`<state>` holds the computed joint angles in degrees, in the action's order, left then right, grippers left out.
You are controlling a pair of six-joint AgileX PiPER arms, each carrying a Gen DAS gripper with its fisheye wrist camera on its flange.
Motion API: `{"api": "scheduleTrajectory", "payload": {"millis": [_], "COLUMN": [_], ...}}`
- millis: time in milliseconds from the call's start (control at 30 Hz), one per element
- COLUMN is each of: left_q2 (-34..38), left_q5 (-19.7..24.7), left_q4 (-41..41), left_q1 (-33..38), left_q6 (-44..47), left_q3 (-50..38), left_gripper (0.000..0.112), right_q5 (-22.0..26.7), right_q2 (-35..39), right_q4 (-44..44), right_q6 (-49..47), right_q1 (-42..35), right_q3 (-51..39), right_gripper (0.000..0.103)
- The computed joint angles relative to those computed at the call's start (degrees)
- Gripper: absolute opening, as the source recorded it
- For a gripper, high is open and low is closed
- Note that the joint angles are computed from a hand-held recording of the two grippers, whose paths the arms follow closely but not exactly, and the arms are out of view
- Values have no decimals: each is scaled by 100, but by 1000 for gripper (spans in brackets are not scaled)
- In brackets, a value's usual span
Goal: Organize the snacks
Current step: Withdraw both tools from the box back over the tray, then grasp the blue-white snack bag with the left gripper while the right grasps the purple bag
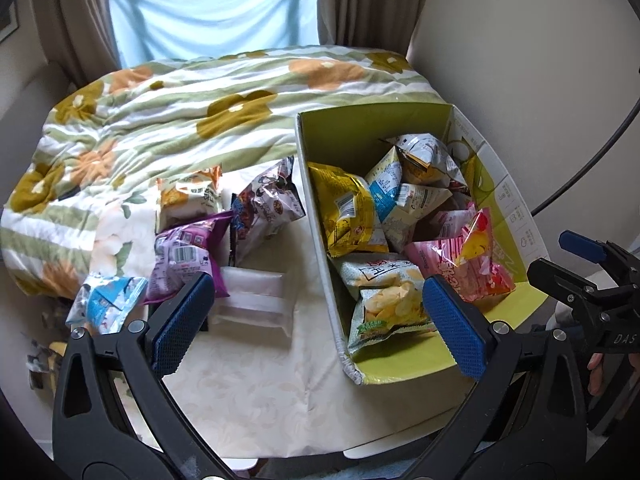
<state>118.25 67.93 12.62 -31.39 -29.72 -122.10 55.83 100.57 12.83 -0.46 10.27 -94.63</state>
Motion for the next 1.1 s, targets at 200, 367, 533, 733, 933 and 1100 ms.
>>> {"api": "scheduleTrajectory", "payload": {"millis": [200,367,533,733,933,1100], "left_q2": [-949,-1724,-2386,-3066,-3252,-2909], "left_q5": [-189,-249,-369,-837,-1175,-1286], "left_q4": [527,953,1004,633,-436,-1033], "left_q1": [-120,-58,322,1233,2596,3479], "left_q6": [-540,-1018,-1139,-657,973,2584], "left_q3": [1018,1961,2805,3790,4260,4282], "left_gripper": [103,103,103,103,103,103], "right_q5": [-63,-158,-116,-91,160,764], "right_q2": [-315,-317,-89,430,1293,2348], "right_q4": [-182,-86,26,-51,-468,-707], "right_q6": [-75,-122,-97,311,1302,2125], "right_q1": [271,536,959,1575,2175,2546], "right_q3": [-89,-340,-788,-1361,-2361,-3834], "right_gripper": [103,103,103,103,103,103]}}
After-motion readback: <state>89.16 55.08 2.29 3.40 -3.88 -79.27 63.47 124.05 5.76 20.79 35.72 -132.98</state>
